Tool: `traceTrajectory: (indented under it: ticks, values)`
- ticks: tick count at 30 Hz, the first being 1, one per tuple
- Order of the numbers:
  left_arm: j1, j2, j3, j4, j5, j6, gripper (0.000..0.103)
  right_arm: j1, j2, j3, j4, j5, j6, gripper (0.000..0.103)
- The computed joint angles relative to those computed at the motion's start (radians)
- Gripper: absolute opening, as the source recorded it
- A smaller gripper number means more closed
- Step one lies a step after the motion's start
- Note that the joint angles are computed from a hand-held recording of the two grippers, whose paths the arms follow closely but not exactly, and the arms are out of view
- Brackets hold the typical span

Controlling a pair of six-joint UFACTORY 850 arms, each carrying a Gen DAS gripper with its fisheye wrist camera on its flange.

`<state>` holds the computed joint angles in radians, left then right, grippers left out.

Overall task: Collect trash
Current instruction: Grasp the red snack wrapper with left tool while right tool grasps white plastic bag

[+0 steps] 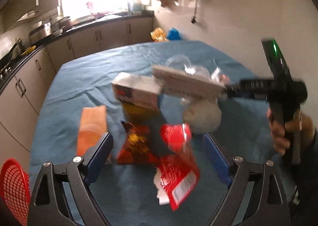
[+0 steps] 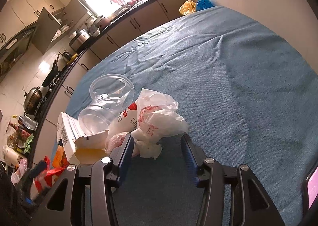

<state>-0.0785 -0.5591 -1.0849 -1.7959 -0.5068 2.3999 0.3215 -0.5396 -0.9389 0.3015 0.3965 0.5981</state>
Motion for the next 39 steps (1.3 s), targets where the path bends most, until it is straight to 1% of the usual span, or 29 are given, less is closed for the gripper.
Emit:
traceTrajectory:
  ticks: [3,7,9,10,13,15,17,20,22,23,24,26,27,28,29,31,32,34,35,37,39]
  values:
    - [-0.011,0.0,0.018,-0.019,0.009,0.044,0.091,0.002,0.0,-0.001,0.0,-0.003,-0.002,0.053]
    - [-0.028,0.002,0.039,-0.133,0.035,0.159,0.091,0.004,-0.001,-0.004,0.004,-0.005,-0.004,0.053]
    - [-0.033,0.014,0.06,-0.193,0.035,0.206,0.091,0.002,0.0,0.0,-0.001,0.001,0.007,0.053]
    - [-0.029,0.022,0.073,-0.206,0.023,0.214,0.091,0.0,0.0,0.002,-0.009,0.005,0.021,0.053]
    - [-0.018,0.052,0.117,-0.219,-0.009,0.23,0.091,-0.006,0.001,0.008,-0.034,0.018,0.063,0.054]
    - [-0.011,0.072,0.15,-0.228,-0.03,0.259,0.091,-0.01,-0.005,0.003,-0.059,0.02,0.095,0.056]
    - [-0.003,0.082,0.17,-0.224,-0.047,0.275,0.091,-0.011,-0.011,-0.007,-0.057,0.017,0.095,0.057]
    - [-0.01,0.081,0.179,-0.204,-0.044,0.281,0.091,-0.012,-0.02,-0.02,-0.026,0.015,0.061,0.057]
    - [-0.027,0.073,0.177,-0.25,-0.016,0.31,0.091,-0.01,-0.024,-0.026,0.011,0.02,0.026,0.057]
    - [-0.032,0.065,0.167,-0.242,-0.004,0.288,0.091,-0.007,-0.026,-0.028,0.027,0.025,0.009,0.055]
    - [-0.034,0.056,0.153,-0.209,0.002,0.239,0.091,-0.006,-0.027,-0.027,0.028,0.028,0.002,0.043]
    - [-0.038,0.043,0.132,-0.181,0.012,0.164,0.091,-0.008,-0.023,-0.016,-0.028,0.062,0.049,0.033]
    - [-0.041,0.035,0.119,-0.163,0.024,0.123,0.091,-0.004,-0.019,-0.013,-0.002,0.065,0.021,0.031]
    - [-0.044,0.03,0.11,-0.144,0.036,0.083,0.09,0.004,-0.014,-0.01,0.063,0.065,-0.043,0.031]
    - [-0.047,0.027,0.105,-0.134,0.043,0.059,0.088,0.007,-0.009,-0.006,0.087,0.071,-0.064,0.031]
    - [-0.053,0.015,0.09,-0.086,0.059,-0.014,0.068,0.008,0.003,0.012,0.074,0.099,-0.047,0.03]
    - [-0.057,0.007,0.081,-0.05,0.074,-0.062,0.064,0.01,0.008,0.017,0.083,0.108,-0.055,0.03]
    - [-0.06,-0.006,0.064,0.042,0.076,-0.188,0.058,0.018,0.019,0.031,0.105,0.129,-0.071,0.03]
    - [-0.061,-0.006,0.065,0.045,0.078,-0.202,0.057,0.02,0.024,0.036,0.109,0.138,-0.072,0.03]
    - [-0.069,-0.001,0.077,0.0,0.093,-0.18,0.055,0.026,0.034,0.047,0.125,0.157,-0.084,0.03]
    - [-0.078,0.006,0.093,-0.089,0.106,-0.103,0.054,0.032,0.042,0.056,0.131,0.175,-0.087,0.03]
